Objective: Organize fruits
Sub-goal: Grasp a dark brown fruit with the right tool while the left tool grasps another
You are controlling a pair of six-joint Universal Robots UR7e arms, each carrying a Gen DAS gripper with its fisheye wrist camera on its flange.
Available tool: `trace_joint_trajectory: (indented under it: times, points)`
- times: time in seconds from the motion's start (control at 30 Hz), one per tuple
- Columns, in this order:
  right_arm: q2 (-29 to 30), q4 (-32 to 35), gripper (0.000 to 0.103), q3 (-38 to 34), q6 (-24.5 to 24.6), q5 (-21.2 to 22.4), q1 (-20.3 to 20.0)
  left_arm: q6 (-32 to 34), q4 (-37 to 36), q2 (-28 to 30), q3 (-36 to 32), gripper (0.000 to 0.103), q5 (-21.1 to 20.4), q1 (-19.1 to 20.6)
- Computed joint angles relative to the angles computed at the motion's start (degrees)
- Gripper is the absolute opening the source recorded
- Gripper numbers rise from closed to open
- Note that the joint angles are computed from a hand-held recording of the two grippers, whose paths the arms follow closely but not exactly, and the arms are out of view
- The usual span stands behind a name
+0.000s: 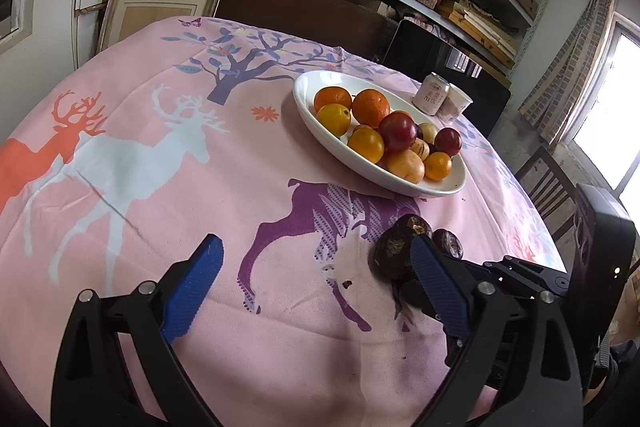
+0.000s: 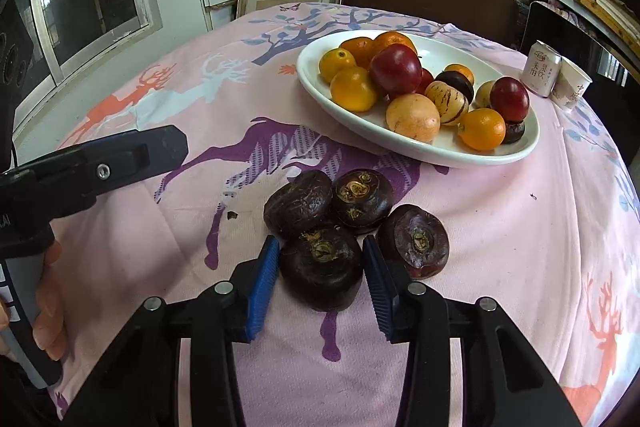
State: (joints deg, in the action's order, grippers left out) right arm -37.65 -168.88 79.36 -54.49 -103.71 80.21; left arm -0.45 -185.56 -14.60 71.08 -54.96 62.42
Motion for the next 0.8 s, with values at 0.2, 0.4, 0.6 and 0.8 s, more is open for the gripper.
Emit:
trace_joint_trajectory:
  times: [0.2,0.4,0.6,0.8]
  points:
    - [0.1,0.2,0.044,-0.1,0.1,-0.3,0.1,0.0,0.0,0.0,0.0,0.093,0.0,0.0]
    - [0.6,3.7,0.045,-1.9,2.1,-0.9,-0.1,0.0,0.1,0.0,-0.1,0.093,-0.1,0.0]
    - [-0.4,0.8,0.043,-0.3,1.2,0.7,-0.2,-0.1,0.5,0.0,-0.2,0.093,-0.2,0.1]
    - [-6.0,-1.1,0.043,4.7,3.1,7.1,-2.5,0.0,2.1,0.6,-0.7,0.093,0.5,-0.2]
